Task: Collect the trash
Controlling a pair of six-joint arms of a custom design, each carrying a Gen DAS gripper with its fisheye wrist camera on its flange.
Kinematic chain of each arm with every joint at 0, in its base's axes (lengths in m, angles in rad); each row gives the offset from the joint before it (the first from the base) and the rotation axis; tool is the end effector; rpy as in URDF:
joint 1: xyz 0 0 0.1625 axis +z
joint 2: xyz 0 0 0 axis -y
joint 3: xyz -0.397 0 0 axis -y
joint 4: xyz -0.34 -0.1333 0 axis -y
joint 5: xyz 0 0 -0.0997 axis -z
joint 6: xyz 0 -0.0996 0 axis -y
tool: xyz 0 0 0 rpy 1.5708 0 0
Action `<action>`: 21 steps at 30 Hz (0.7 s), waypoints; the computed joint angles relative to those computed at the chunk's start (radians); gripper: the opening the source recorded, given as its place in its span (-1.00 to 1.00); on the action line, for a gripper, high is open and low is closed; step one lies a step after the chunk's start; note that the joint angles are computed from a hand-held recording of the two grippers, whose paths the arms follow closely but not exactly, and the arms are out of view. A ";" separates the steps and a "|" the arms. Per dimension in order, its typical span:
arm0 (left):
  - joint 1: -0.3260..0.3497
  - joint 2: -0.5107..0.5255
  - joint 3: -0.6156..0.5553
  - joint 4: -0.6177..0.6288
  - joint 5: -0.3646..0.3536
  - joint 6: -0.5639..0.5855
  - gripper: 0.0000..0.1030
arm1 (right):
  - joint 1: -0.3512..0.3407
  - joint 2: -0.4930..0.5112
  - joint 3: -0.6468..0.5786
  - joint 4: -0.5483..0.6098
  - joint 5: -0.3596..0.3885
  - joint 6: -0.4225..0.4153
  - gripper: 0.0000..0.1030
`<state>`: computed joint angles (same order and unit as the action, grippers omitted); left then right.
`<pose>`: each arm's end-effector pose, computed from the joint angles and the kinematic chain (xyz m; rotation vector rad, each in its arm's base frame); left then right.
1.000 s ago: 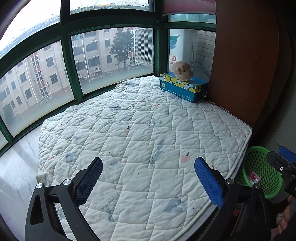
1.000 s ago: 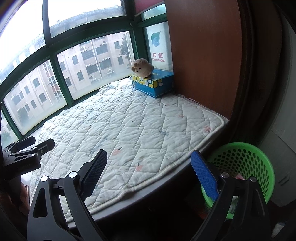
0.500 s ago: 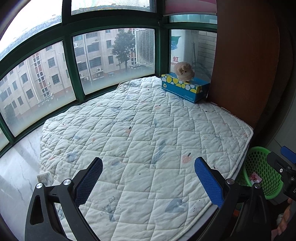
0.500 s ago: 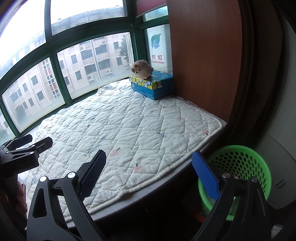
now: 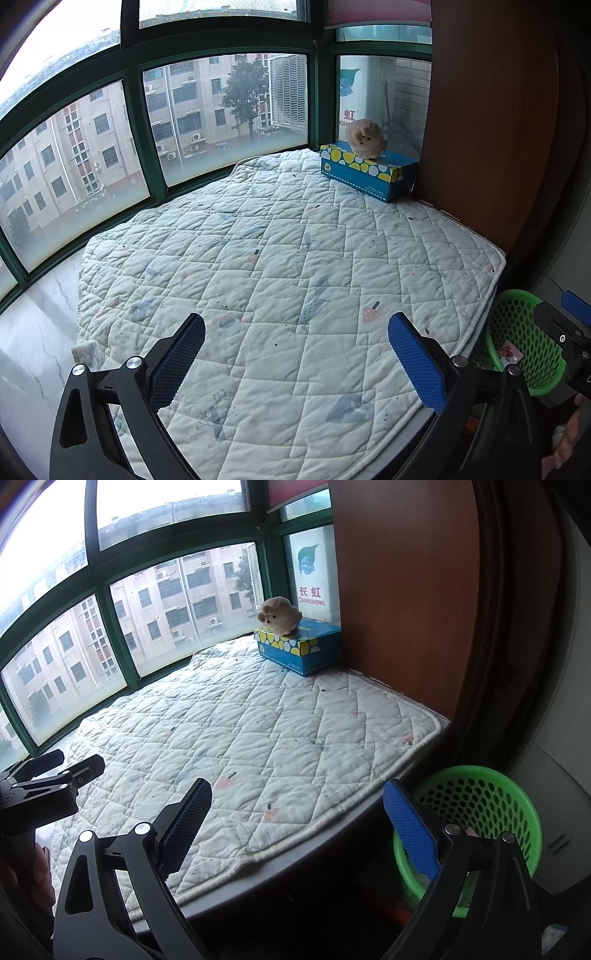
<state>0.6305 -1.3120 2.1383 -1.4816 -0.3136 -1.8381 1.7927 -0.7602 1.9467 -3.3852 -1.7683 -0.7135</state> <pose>-0.1631 -0.4014 0.1985 -0.2000 1.8978 -1.1247 0.2327 -0.5146 0.1004 1.1379 -2.4452 0.7839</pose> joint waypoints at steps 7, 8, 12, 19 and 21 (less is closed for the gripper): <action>-0.001 0.006 -0.002 -0.011 0.001 0.012 0.86 | -0.001 0.001 0.005 -0.006 -0.005 -0.005 0.81; -0.001 0.008 -0.004 -0.007 0.001 0.009 0.86 | -0.001 0.002 0.004 -0.004 -0.006 -0.003 0.81; -0.003 0.010 -0.005 -0.005 0.000 0.010 0.87 | -0.002 0.002 0.001 0.002 -0.008 0.002 0.81; 0.004 0.016 -0.007 -0.029 0.006 0.041 0.87 | -0.004 0.001 0.002 0.004 -0.009 0.004 0.81; 0.004 0.015 -0.005 -0.036 0.006 0.047 0.86 | -0.004 0.001 0.001 0.005 -0.007 0.006 0.81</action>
<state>0.6341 -1.2967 2.1332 -1.5171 -0.3077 -1.7911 1.7883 -0.7591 1.9481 -3.3802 -1.7757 -0.7072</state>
